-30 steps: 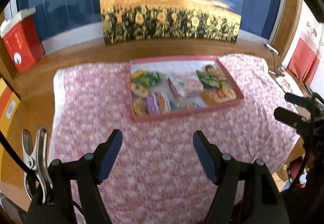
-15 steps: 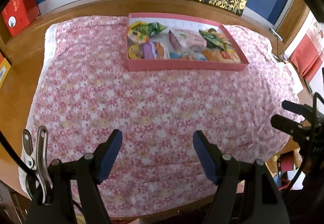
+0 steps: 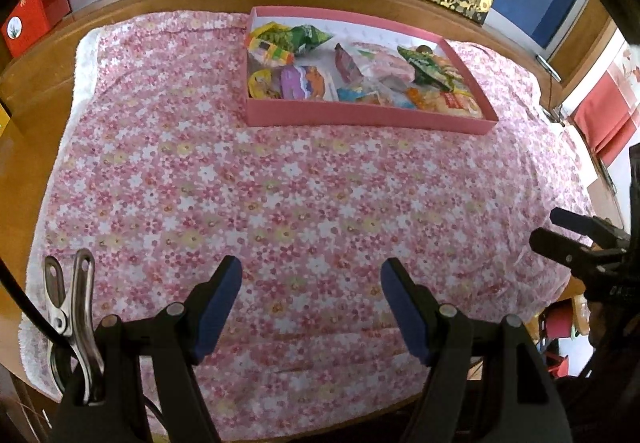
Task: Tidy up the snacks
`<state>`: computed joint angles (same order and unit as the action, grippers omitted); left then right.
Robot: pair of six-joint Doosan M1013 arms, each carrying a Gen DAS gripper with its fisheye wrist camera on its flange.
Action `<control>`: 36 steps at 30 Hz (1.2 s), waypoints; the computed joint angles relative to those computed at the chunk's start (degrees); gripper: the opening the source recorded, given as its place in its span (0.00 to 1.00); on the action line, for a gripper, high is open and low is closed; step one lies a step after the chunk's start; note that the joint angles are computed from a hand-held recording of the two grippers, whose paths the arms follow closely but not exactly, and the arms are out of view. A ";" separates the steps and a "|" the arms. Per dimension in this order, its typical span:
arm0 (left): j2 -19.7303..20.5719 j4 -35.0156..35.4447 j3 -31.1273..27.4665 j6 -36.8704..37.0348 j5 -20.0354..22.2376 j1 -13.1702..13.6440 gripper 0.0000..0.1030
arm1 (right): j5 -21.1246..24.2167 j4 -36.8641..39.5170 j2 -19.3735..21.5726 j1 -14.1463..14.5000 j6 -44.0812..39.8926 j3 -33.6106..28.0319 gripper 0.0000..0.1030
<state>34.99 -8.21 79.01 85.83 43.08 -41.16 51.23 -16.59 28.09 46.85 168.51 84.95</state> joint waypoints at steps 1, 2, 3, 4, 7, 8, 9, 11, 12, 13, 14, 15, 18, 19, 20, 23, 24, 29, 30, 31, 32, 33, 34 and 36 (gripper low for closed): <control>0.33 0.16 -0.29 -0.25 0.26 0.01 0.74 | -0.28 -0.28 0.05 -0.07 0.30 0.18 0.99; 0.58 0.34 -0.52 -0.47 0.53 0.01 0.74 | -0.49 -0.48 0.16 -0.18 0.60 0.31 0.99; 0.83 0.64 -0.79 -0.78 0.82 0.00 0.74 | -0.64 -0.40 0.28 -0.33 0.71 0.39 0.97; 0.96 0.41 -0.88 -0.59 0.75 0.05 0.74 | -0.84 -0.19 0.38 -0.47 0.62 0.48 0.96; 1.53 -0.77 -1.31 0.37 0.82 0.23 0.74 | -1.25 0.29 0.88 -0.88 -0.27 0.48 0.94; 1.86 -0.51 -1.63 0.10 1.09 0.21 0.74 | -0.96 0.59 1.18 -1.05 -0.82 0.26 0.91; 2.09 -0.49 -1.86 0.01 1.31 0.24 0.74 | -0.51 0.71 1.42 -1.16 -1.04 0.11 0.86; 2.53 -1.01 -2.30 0.38 1.51 0.31 0.74 | -0.16 1.17 1.97 -1.55 -1.51 -0.31 0.83; 2.75 -1.02 -2.53 0.48 1.45 0.31 0.74 | -0.76 1.20 2.09 -1.77 -1.64 -0.31 0.82; 2.93 -0.86 -2.73 0.50 1.24 0.27 0.74 | -1.21 1.09 2.24 -1.97 -1.97 -0.40 0.82; 3.14 -0.65 -2.97 0.54 0.93 0.22 0.74 | -1.47 0.72 2.52 -2.16 -2.54 -0.72 0.82; 3.43 -0.35 -3.33 0.49 0.42 0.16 0.74 | -1.53 0.28 2.80 -2.29 -3.09 -1.11 0.82; 4.35 0.31 -4.59 0.28 -0.80 0.21 0.74 | -1.77 -2.47 4.00 -2.64 -4.79 -2.78 0.82; 4.64 0.77 -4.92 -0.03 -1.42 0.20 0.74 | -2.11 -3.35 4.38 -2.76 -5.31 -3.32 0.82; 5.12 1.19 -5.53 -0.34 -1.73 0.22 0.74 | -2.49 -3.94 4.86 -2.96 -6.05 -3.94 0.82; 6.32 1.04 -7.09 -0.39 -1.22 0.37 0.74 | -2.13 -3.17 6.29 -3.49 -8.91 -5.73 0.82; 6.45 1.26 -7.18 -0.54 -1.41 0.32 0.74 | -1.76 -2.97 6.62 -3.55 -9.70 -6.12 0.82; 5.79 6.51 -4.54 -1.14 -6.42 -1.18 0.89 | 4.68 -2.77 8.86 -2.82 -13.56 -8.59 0.82; 5.77 10.57 -4.03 -3.06 -7.24 -2.02 0.93 | 4.90 -3.48 8.97 -2.67 -13.10 -8.71 0.82; 5.63 11.96 -3.46 -4.66 -8.53 -2.28 0.95 | 4.71 -2.90 8.95 -2.84 -12.52 -8.66 0.82; 5.59 10.54 -3.13 -5.01 -9.52 -2.05 0.97 | 4.64 -2.47 8.99 -2.96 -12.57 -8.71 0.83; 5.63 9.92 -3.12 -4.66 -9.80 -2.00 1.00 | 4.82 -2.51 9.10 -2.94 -12.89 -8.86 0.83; 5.77 10.51 -3.28 -4.57 -9.63 -2.13 1.00 | 4.54 -2.59 9.07 -3.00 -12.90 -8.81 0.83; 5.68 10.78 -3.06 -4.93 -10.09 -2.23 1.00 | 4.54 -2.06 9.03 -3.21 -12.95 -8.90 0.83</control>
<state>40.67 2.56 75.96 80.91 32.99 -43.39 55.77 -18.65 37.12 43.64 155.56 76.05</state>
